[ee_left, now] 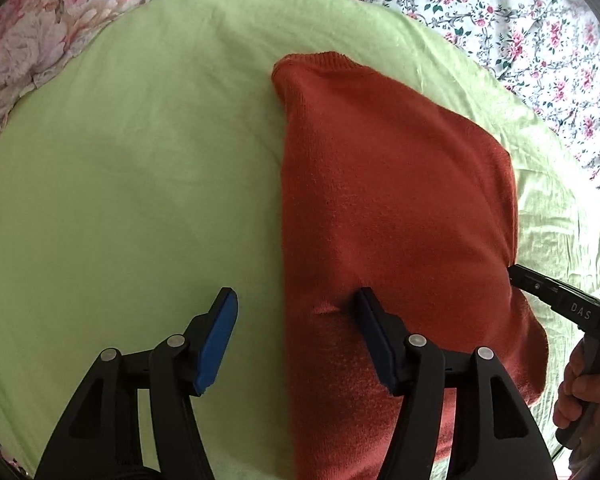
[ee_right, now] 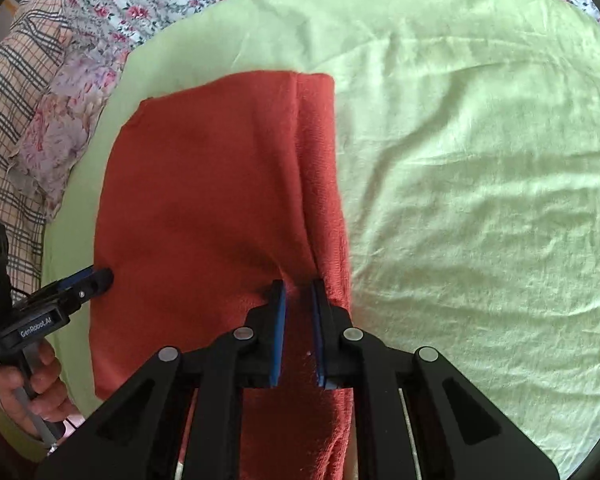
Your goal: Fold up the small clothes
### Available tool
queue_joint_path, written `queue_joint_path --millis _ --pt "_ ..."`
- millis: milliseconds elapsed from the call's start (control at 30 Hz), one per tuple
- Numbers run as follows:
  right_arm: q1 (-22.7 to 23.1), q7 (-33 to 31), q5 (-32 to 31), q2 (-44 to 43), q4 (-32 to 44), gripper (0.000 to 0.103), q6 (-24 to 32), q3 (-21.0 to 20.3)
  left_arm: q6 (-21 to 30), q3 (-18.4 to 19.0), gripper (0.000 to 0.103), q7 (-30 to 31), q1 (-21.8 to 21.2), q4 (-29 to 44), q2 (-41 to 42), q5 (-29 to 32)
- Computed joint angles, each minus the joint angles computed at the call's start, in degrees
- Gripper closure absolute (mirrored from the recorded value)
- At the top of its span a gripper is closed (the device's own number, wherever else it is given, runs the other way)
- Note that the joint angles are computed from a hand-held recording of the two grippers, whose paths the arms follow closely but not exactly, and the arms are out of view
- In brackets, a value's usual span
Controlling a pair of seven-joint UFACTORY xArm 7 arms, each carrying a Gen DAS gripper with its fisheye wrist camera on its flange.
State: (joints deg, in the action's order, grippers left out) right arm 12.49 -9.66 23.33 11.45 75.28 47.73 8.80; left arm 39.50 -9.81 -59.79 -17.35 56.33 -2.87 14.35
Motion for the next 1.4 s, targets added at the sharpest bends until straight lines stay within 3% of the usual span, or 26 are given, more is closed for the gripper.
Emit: queue_joint_path --millis 133,433,600,700,900,1000,1100,1300,1400 --pt "-1.06 -0.83 2.25 -2.43 -0.35 0.088 2.59 -0.2 0.19 -0.56 0.041 -0.07 -0.39 -2.12 -3.46 -1.44" --pt "-1.28 -6.64 8.41 -14.98 -10.54 0.088 5.77 -2.96 2.17 -4.07 0.042 0.61 -2.9 -8.69 -10.98 -5.48" --pt "-0.53 -4.0 1.15 -16.87 -14.86 0.087 6.95 -3.1 4.16 -5.61 0.042 1.11 -4.31 -10.26 -11.34 -5.48" --pt "-0.56 -4.72 4.1 -18.16 -17.24 0.087 5.32 -4.2 4.61 -6.0 0.041 1.41 -5.06 -11.55 -11.69 -5.42" --pt "-0.28 -2.48 1.08 -20.2 -17.38 0.087 5.93 -4.08 5.12 -6.51 0.041 1.55 -5.98 -13.56 -14.61 -6.22" --pt "0.01 -1.56 0.84 -21.66 -17.66 0.082 5.97 -4.24 5.56 -6.93 0.042 1.93 -6.18 -14.15 -16.5 -5.96" --pt "0.24 -2.0 1.32 -24.91 -19.81 0.071 5.98 -4.84 6.2 -7.71 0.041 2.08 -6.59 -14.99 -18.94 -5.86" --pt "1.47 -2.02 0.44 -31.82 -24.9 0.052 4.51 -4.74 10.51 -10.73 0.032 0.92 -6.9 -15.89 -23.25 -3.1" --pt "2.62 -1.57 -1.27 -35.09 -27.75 0.037 2.98 -3.92 13.21 -12.77 0.025 -0.75 -7.18 -16.0 -24.29 -1.32"
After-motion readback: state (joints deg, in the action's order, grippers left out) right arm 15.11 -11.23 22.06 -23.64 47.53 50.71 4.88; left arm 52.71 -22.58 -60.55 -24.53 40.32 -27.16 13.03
